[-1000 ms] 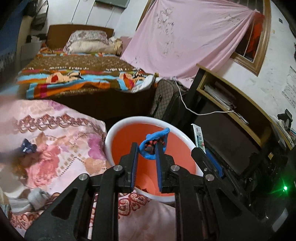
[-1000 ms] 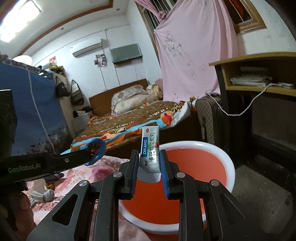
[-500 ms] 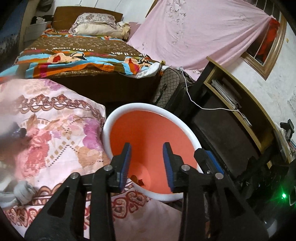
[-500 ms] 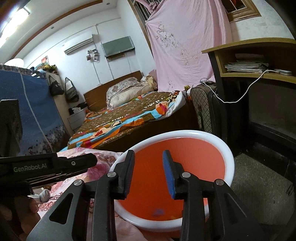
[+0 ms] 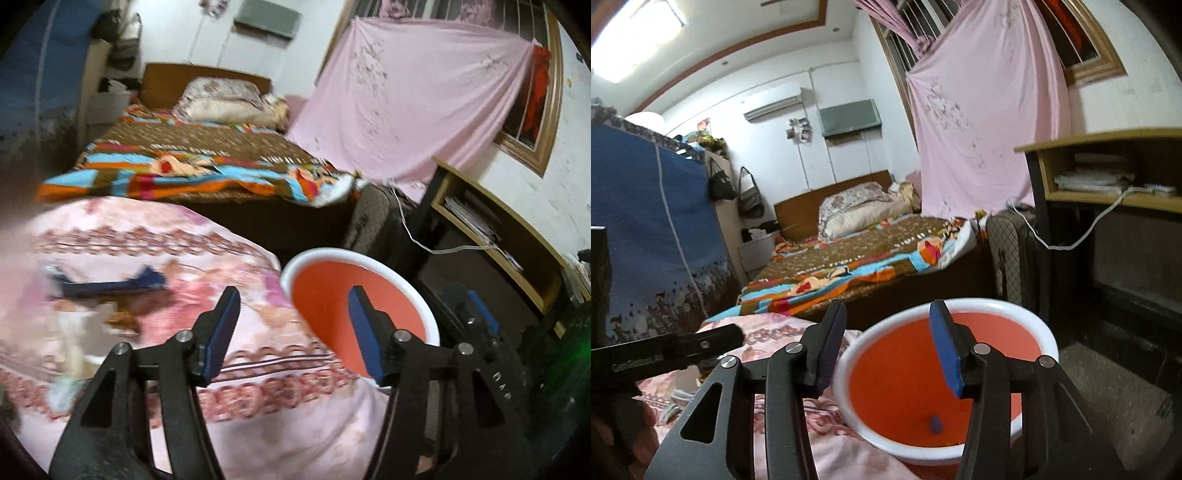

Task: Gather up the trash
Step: 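Move both tools back over the bedspread toward the remaining trash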

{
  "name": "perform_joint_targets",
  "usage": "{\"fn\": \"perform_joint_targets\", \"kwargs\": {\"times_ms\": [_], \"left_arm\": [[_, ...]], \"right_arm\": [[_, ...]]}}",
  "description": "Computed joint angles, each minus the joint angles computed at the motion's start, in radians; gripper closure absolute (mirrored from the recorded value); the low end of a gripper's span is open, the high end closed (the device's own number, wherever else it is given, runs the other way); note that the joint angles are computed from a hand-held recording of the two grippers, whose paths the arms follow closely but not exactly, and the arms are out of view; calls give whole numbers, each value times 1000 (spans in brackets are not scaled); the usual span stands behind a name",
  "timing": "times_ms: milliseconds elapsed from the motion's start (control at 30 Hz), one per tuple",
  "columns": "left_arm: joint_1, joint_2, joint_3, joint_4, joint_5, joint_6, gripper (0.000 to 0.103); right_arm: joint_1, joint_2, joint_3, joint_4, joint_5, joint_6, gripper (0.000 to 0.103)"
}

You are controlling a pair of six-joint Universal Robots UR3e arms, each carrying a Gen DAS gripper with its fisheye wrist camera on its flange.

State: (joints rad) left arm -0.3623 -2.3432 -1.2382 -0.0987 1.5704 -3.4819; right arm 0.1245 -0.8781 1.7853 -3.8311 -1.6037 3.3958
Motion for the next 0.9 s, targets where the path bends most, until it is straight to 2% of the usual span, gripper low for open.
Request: {"fn": "perform_joint_targets", "kwargs": {"times_ms": [67, 100, 167, 333, 367, 433, 467, 900], "left_arm": [[11, 53, -105, 83, 33, -2, 49], [18, 81, -161, 127, 51, -4, 46], [31, 122, -246, 196, 69, -9, 42], [60, 224, -454, 378, 127, -8, 30], [64, 239, -486, 410, 137, -7, 28], [70, 272, -559, 481, 174, -4, 14], [70, 285, -589, 510, 195, -5, 11], [134, 463, -992, 799, 356, 16, 11]], "right_arm": [[21, -9, -6, 0, -24, -10, 49], [32, -12, -9, -2, -37, -13, 37], [51, -12, -9, -37, -54, -16, 22], [94, -22, -22, -64, -80, -44, 19], [106, -22, -24, -72, -88, -49, 14], [129, -19, -34, -89, -104, -62, 4], [138, -18, -36, -100, -107, -68, 0], [319, 46, -127, -153, -140, -163, 0]]}}
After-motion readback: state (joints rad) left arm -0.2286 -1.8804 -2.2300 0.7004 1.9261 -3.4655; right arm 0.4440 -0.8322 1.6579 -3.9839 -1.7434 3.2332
